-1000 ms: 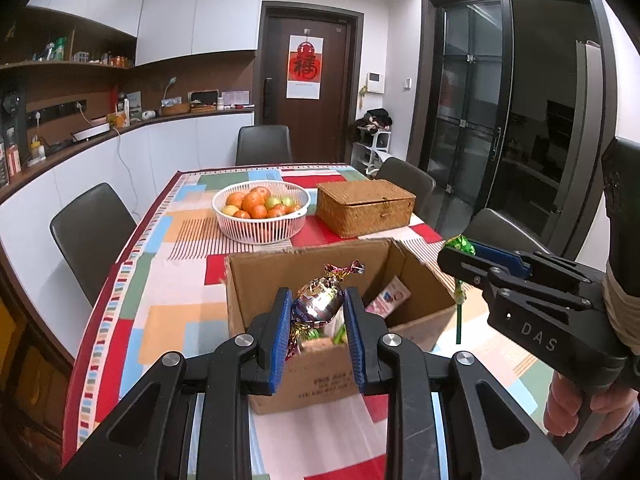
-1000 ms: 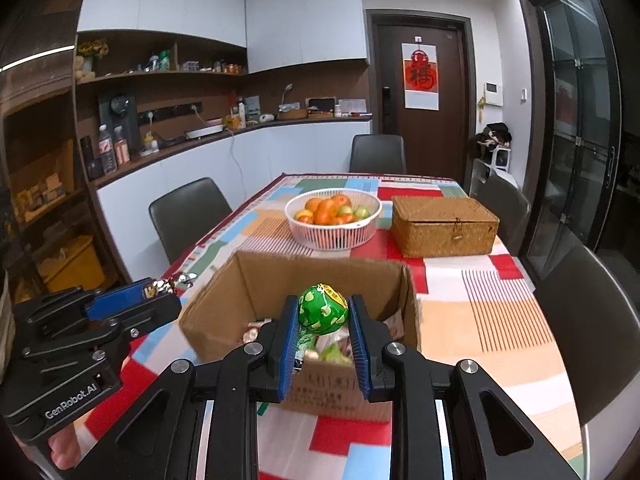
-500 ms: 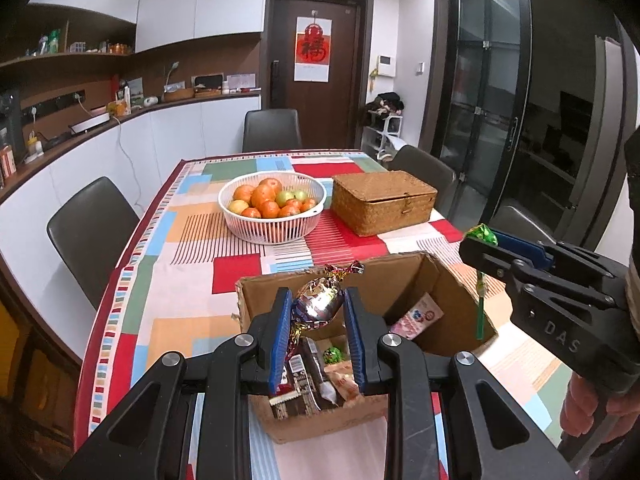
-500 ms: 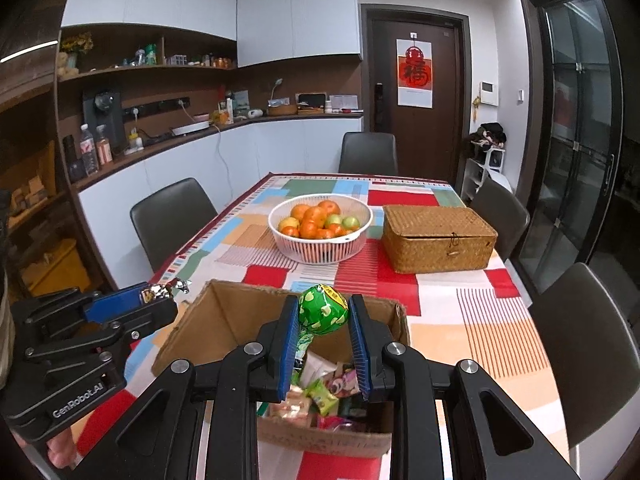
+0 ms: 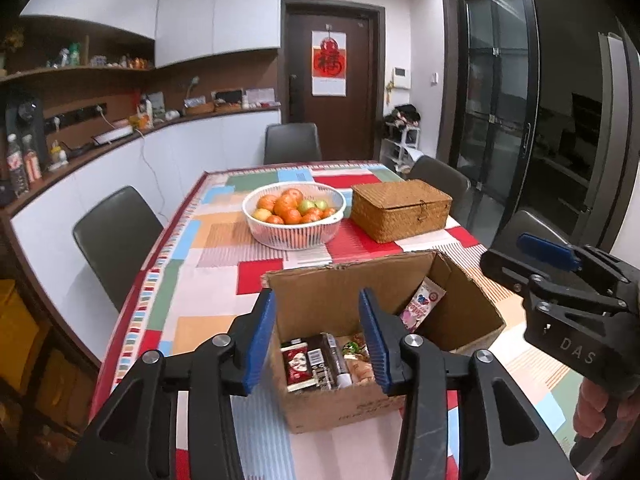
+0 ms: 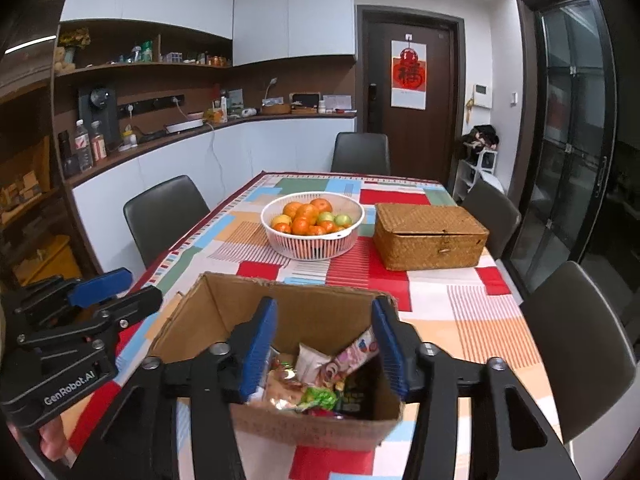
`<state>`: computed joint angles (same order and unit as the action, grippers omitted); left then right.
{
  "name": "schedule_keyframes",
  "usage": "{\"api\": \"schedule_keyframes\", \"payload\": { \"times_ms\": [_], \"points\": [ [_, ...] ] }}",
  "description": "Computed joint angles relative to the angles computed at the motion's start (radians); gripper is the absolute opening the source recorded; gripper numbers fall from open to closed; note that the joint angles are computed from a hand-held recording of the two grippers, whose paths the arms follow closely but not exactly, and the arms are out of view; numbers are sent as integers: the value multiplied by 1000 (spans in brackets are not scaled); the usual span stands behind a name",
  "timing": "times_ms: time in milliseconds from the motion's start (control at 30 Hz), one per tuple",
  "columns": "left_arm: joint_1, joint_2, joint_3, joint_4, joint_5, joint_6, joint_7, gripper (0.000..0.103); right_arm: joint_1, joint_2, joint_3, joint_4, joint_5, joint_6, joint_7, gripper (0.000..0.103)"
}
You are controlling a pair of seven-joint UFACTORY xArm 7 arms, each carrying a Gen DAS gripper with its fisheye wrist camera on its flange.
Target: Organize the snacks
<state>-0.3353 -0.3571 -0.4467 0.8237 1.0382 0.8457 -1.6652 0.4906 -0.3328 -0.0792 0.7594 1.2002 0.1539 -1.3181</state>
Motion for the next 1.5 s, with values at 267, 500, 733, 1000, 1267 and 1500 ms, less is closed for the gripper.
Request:
{"api": "schedule_keyframes", "payload": {
  "times_ms": [267,500,733,1000,1267,1500],
  "points": [
    [-55,-69,-105,-21,-42,178,-53,57,98,-202,-54,-161,100,-119,-108,70],
    [-105,-91,-173,-16,-87,294,-102,71,84,-371,-36,-306,-13,-146,-2,80],
    [-142,-67,-227,5,-79,398,-143,89,16,-509,-5,-424,-126,-111,119,87],
    [-203,-47,-227,13,-76,452,-196,96,-32,-618,11,-506,-232,-98,240,93],
    [-248,-30,-218,21,-72,490,-214,98,-75,-697,21,-558,-341,-75,340,93],
    [-277,-15,-213,30,-66,525,-224,101,-69,-733,-5,-587,-427,-81,401,93]
  ]
}}
